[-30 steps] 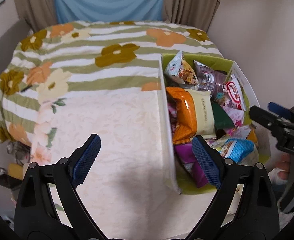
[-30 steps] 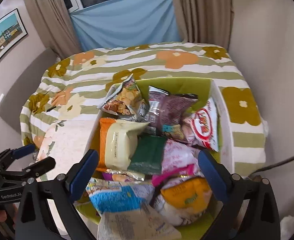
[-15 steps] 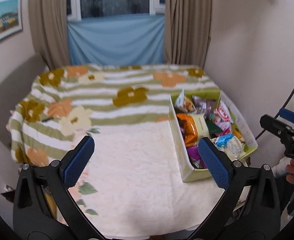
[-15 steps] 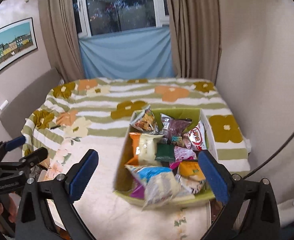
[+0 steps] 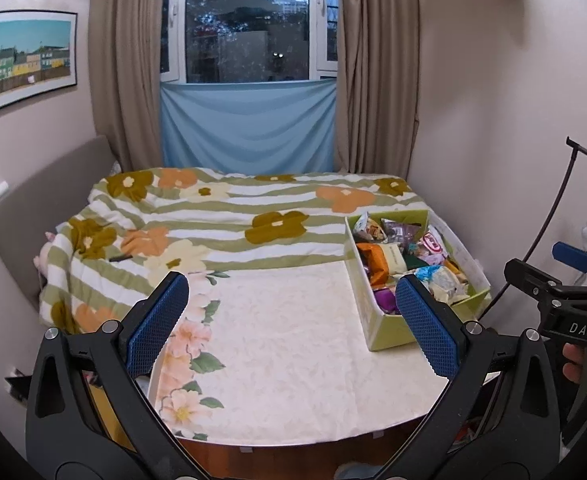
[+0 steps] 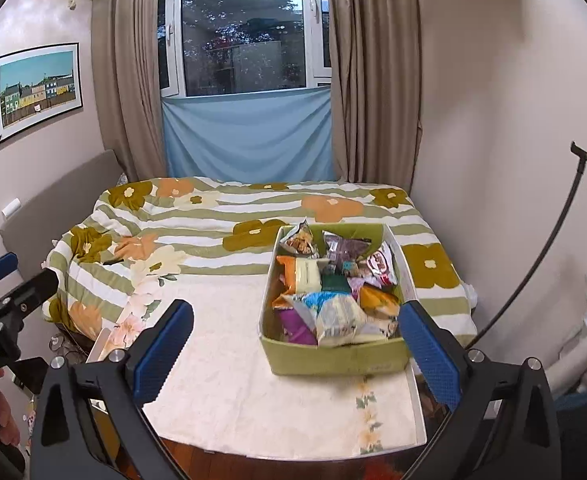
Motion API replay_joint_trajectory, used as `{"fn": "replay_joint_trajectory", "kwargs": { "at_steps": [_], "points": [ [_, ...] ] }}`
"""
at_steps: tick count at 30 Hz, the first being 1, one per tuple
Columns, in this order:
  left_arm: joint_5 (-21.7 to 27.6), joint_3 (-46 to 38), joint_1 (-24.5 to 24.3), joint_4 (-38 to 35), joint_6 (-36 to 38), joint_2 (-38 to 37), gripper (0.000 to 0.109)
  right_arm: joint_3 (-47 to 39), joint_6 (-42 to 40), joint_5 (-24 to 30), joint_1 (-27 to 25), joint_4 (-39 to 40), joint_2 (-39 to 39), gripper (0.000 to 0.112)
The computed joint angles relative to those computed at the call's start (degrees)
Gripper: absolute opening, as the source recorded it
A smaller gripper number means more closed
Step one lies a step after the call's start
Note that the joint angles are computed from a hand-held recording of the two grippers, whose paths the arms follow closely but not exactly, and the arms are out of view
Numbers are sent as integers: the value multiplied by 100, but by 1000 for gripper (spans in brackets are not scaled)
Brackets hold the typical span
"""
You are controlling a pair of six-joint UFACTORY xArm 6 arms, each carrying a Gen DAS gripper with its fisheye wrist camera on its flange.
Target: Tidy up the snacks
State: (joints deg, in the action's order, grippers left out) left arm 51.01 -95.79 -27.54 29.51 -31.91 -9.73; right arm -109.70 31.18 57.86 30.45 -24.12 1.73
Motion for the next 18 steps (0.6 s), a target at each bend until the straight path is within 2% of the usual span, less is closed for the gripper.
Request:
{"fn": "replay_joint_trajectory", "kwargs": {
  "at_steps": [6,18],
  "points": [
    [-4,211,-78,79,-62,-204,103,251,264,69,108,-204,-245,102],
    [66,154,-189,162,-103,-147,103,367,348,130,170,-358,-400,102]
  ]
}}
